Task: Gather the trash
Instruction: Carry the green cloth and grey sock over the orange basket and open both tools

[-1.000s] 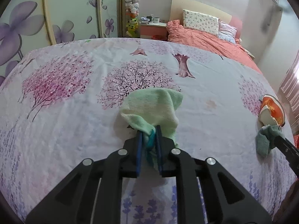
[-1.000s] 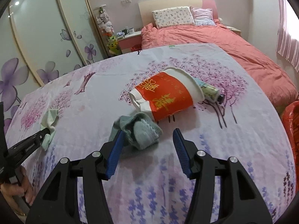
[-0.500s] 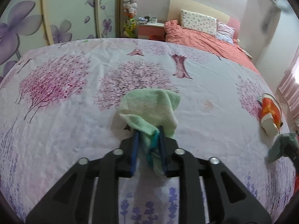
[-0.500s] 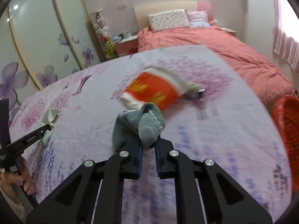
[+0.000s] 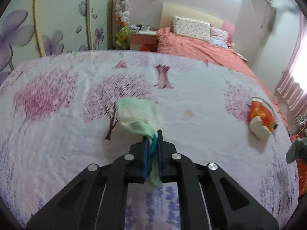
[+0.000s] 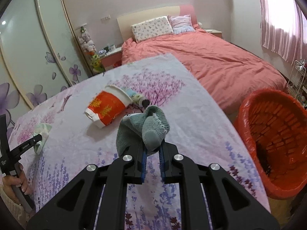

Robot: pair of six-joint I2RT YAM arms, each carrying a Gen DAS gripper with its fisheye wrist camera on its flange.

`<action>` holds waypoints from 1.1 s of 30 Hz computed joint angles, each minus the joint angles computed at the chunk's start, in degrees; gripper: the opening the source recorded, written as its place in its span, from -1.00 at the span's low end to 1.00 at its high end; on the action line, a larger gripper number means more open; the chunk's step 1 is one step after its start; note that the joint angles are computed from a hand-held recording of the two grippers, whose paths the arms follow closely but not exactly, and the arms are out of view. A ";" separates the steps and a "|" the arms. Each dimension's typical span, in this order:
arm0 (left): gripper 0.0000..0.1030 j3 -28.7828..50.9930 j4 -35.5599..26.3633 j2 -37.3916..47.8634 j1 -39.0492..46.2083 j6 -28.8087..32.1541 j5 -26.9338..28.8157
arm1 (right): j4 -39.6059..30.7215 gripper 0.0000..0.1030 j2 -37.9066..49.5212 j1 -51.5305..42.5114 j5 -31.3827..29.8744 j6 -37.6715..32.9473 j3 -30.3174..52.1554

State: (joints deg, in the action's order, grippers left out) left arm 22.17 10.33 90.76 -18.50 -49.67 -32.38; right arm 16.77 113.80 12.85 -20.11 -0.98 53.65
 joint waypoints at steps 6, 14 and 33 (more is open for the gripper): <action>-0.83 4.70 -9.32 -6.12 -7.44 -1.42 -5.52 | 2.66 -0.78 -4.32 -3.28 -3.32 -0.09 -3.16; -0.83 12.90 -14.84 -8.62 -17.93 -1.06 -10.58 | 6.66 -0.78 -11.02 -8.34 -5.72 -0.68 -8.16; -0.82 52.21 -7.81 21.95 -32.03 13.62 -3.08 | 11.70 -0.78 -8.92 -25.23 -9.56 0.79 -6.34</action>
